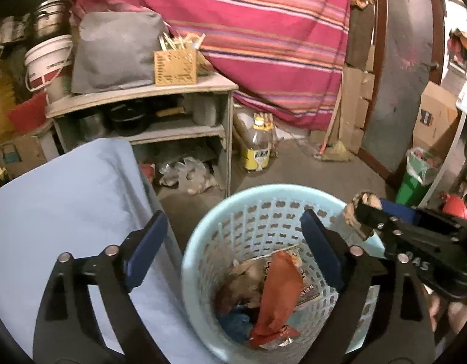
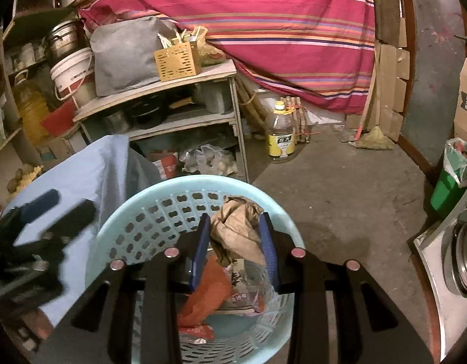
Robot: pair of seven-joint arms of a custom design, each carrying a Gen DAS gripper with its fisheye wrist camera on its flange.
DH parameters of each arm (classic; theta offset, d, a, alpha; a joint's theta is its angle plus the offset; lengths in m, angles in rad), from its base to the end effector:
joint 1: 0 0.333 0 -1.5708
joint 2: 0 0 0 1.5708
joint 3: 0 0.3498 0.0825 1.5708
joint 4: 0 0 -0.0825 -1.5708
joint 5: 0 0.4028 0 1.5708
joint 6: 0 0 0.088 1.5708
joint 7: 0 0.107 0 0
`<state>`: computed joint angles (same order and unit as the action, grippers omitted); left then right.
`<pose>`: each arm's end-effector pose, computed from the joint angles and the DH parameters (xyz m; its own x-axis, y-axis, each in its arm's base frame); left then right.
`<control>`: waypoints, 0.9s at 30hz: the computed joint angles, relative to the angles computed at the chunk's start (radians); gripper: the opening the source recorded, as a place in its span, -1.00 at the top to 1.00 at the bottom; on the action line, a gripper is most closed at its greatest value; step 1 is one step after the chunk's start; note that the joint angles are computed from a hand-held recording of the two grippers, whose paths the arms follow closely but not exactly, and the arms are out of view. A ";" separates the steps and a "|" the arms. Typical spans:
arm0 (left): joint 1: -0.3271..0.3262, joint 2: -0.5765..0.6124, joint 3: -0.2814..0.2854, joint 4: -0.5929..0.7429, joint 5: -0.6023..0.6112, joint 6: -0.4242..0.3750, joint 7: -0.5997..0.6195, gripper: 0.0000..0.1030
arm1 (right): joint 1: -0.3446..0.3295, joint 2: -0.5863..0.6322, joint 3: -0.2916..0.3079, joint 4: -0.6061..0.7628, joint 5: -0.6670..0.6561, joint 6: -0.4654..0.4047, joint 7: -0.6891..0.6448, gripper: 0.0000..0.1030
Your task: Collect trash
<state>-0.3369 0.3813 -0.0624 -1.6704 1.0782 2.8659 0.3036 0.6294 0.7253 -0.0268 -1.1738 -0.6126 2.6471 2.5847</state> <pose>0.6532 -0.3215 0.4800 -0.0797 -0.9954 0.0535 -0.5667 0.0011 -0.8240 0.6765 0.4938 0.4649 0.1010 -0.9841 -0.1458 -0.6611 0.0432 -0.7490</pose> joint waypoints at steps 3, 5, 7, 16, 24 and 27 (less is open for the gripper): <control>-0.028 -0.078 0.048 -0.065 0.130 -0.024 -0.148 -0.89 | -0.001 0.020 0.016 0.031 0.014 0.000 -0.028 0.34; -0.020 -0.132 0.048 -0.114 0.207 -0.048 -0.221 -0.89 | 0.000 0.044 0.029 0.066 0.032 -0.008 -0.058 0.32; -0.012 -0.194 0.041 -0.172 0.280 -0.093 -0.292 -0.90 | 0.007 0.068 0.035 0.107 0.053 -0.035 -0.081 0.14; 0.075 -0.423 -0.053 -0.399 0.446 -0.250 -0.451 -0.90 | 0.089 0.009 -0.041 0.035 -0.020 -0.007 0.042 -0.65; 0.177 -0.620 -0.138 -0.593 0.413 -0.298 -0.453 -0.90 | 0.222 -0.119 -0.101 -0.101 -0.306 -0.002 0.305 -0.89; 0.207 -0.705 -0.166 -0.673 0.399 -0.310 -0.484 -0.90 | 0.262 -0.151 -0.091 -0.149 -0.401 -0.014 0.395 -0.91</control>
